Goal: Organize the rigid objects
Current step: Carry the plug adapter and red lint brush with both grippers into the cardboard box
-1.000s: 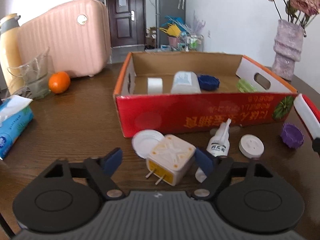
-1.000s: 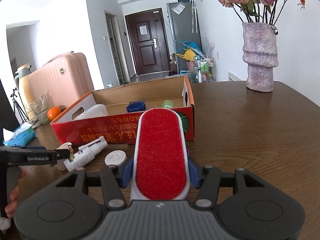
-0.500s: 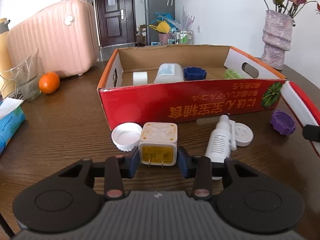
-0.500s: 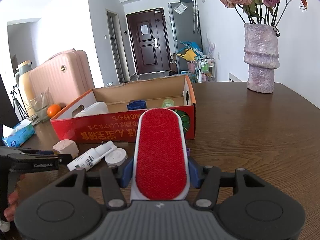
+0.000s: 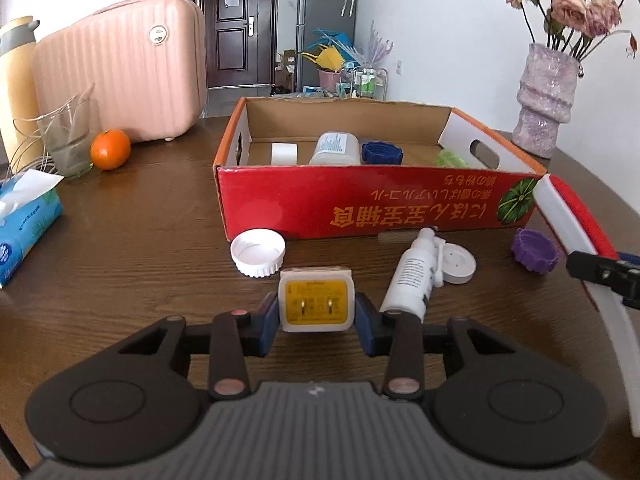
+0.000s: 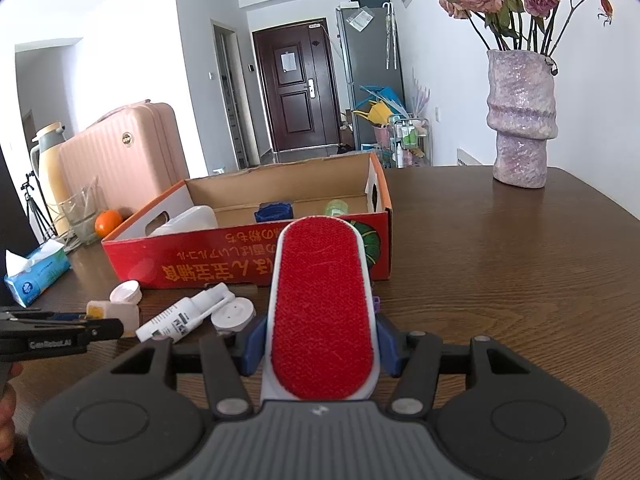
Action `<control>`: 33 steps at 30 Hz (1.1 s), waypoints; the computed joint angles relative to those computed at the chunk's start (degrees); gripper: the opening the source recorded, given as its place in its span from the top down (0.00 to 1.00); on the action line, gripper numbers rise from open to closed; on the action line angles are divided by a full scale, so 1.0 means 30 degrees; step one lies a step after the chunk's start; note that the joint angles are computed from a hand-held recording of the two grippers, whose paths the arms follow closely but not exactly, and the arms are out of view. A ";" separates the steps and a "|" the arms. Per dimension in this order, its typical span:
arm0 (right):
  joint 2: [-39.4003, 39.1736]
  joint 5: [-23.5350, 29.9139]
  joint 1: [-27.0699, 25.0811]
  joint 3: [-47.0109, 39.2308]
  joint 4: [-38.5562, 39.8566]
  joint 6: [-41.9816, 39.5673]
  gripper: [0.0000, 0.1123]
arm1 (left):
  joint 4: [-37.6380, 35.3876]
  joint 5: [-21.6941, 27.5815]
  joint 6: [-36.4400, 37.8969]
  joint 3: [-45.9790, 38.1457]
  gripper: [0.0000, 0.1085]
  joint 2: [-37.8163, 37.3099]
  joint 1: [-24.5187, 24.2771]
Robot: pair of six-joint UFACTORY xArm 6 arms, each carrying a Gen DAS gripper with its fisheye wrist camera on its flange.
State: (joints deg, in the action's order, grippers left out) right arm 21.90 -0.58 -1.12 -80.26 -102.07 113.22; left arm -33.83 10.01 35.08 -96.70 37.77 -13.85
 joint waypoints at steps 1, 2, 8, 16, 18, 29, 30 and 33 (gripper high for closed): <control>-0.0023 0.0003 0.0008 0.0000 -0.0134 0.0154 0.51 | -0.0649 -0.0308 0.0570 0.0366 0.64 -0.0294 -0.0081; -0.0022 -0.0008 -0.0005 0.0000 -0.0148 0.0169 0.51 | -0.1450 -0.0532 0.1271 0.0608 0.64 -0.0516 -0.0153; -0.0044 -0.0064 -0.0039 0.0080 0.0276 -0.0313 0.51 | -0.3423 -0.0997 0.2824 0.1140 0.64 -0.1077 -0.0340; -0.0087 -0.0214 -0.0032 0.0121 0.1120 -0.1168 0.51 | -0.5191 -0.1819 0.4336 0.1747 0.64 -0.1734 -0.0637; -0.0199 -0.0238 0.0001 0.0154 0.1235 -0.1312 0.51 | -0.5919 -0.1906 0.4964 0.1748 0.64 -0.1907 -0.0688; -0.0496 -0.0040 0.0477 0.0045 0.6454 -0.7068 0.51 | -0.6993 -0.1594 0.5561 0.0852 0.64 -0.2226 -0.0883; -0.0401 -0.0016 0.0531 -0.0094 0.7201 -0.7831 0.51 | -0.6874 -0.1551 0.5411 0.0603 0.64 -0.2146 -0.0912; 0.0002 0.0155 0.0769 -0.0713 0.9035 -0.9773 0.51 | -0.6508 -0.1151 0.4808 -0.0278 0.64 -0.1784 -0.0907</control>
State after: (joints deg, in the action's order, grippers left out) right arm 21.90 -0.12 1.19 -82.39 -74.97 83.90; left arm -53.35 6.56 49.51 -97.54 32.42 -16.58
